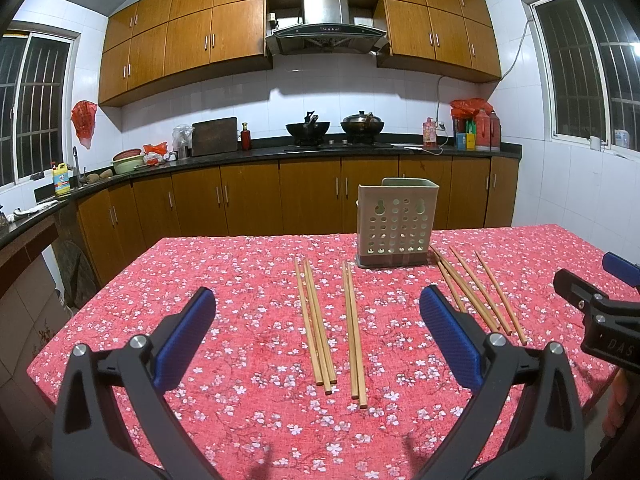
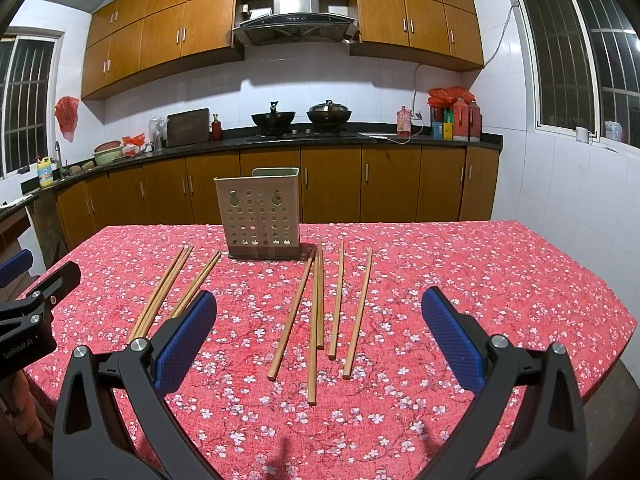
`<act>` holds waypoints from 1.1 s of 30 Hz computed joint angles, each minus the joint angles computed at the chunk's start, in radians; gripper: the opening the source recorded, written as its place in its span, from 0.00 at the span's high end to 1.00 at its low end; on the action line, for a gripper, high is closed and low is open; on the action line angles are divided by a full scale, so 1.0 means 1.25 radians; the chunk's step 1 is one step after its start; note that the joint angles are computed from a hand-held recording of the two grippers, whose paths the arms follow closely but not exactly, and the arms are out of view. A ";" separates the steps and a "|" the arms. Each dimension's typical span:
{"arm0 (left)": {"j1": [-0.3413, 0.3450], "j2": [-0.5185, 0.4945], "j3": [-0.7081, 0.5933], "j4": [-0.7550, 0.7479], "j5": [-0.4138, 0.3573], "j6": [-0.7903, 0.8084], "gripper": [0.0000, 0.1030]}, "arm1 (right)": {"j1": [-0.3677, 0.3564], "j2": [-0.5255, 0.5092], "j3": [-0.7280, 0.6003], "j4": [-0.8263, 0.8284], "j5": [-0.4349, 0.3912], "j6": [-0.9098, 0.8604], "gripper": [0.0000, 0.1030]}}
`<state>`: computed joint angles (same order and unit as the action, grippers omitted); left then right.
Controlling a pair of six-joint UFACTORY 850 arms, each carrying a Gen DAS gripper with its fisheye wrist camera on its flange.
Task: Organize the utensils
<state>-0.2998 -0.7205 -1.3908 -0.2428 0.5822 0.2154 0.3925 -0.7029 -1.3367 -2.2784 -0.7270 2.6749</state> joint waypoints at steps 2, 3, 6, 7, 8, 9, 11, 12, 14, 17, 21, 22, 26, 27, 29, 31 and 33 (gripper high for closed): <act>0.000 0.000 0.000 0.000 0.000 0.000 0.04 | 0.000 0.000 0.000 0.000 0.000 0.000 0.02; 0.000 0.000 0.000 0.000 0.000 0.000 0.04 | 0.000 0.000 0.000 0.000 0.000 0.000 0.02; 0.000 -0.001 -0.001 0.000 -0.001 0.000 0.04 | 0.000 0.000 -0.001 0.000 0.000 0.000 0.02; 0.000 -0.002 -0.001 0.000 -0.001 0.000 0.04 | 0.000 0.000 -0.001 0.000 0.000 0.000 0.02; 0.000 -0.002 -0.002 0.001 0.000 -0.001 0.04 | 0.000 0.000 -0.001 0.000 0.000 0.000 0.02; 0.000 -0.003 -0.002 0.000 0.000 0.000 0.04 | 0.001 0.000 -0.001 0.002 0.001 -0.001 0.02; -0.001 -0.005 -0.004 -0.001 0.000 0.000 0.04 | 0.000 -0.001 -0.001 0.001 0.001 0.001 0.02; -0.001 -0.005 -0.005 -0.001 0.000 0.001 0.04 | 0.000 -0.001 -0.001 0.001 0.001 0.001 0.02; -0.001 -0.007 -0.006 -0.001 0.000 0.001 0.04 | 0.000 -0.001 -0.001 0.001 0.001 0.001 0.02; -0.001 -0.009 -0.008 -0.002 -0.001 0.001 0.04 | 0.000 -0.001 -0.001 0.001 0.001 0.001 0.02; -0.001 -0.009 -0.010 -0.001 -0.003 0.002 0.04 | 0.000 -0.002 -0.001 0.000 0.002 0.002 0.02; -0.001 -0.010 -0.010 -0.002 -0.003 0.002 0.04 | 0.000 -0.002 -0.001 0.000 0.001 0.001 0.02; -0.001 -0.009 -0.011 -0.002 -0.005 0.002 0.04 | 0.001 -0.003 -0.001 0.002 0.001 0.002 0.02; -0.001 -0.009 -0.010 -0.002 -0.006 0.001 0.04 | 0.005 -0.005 -0.003 0.007 -0.001 -0.001 0.02; -0.004 -0.017 -0.025 -0.011 -0.013 0.009 0.04 | 0.007 -0.007 -0.003 0.010 0.000 -0.002 0.02; -0.005 -0.017 -0.027 -0.014 -0.017 0.010 0.04 | 0.006 -0.014 -0.008 0.008 0.000 0.002 0.02; -0.005 -0.020 -0.027 -0.012 -0.016 0.009 0.04 | 0.004 -0.018 -0.010 0.006 0.002 0.006 0.02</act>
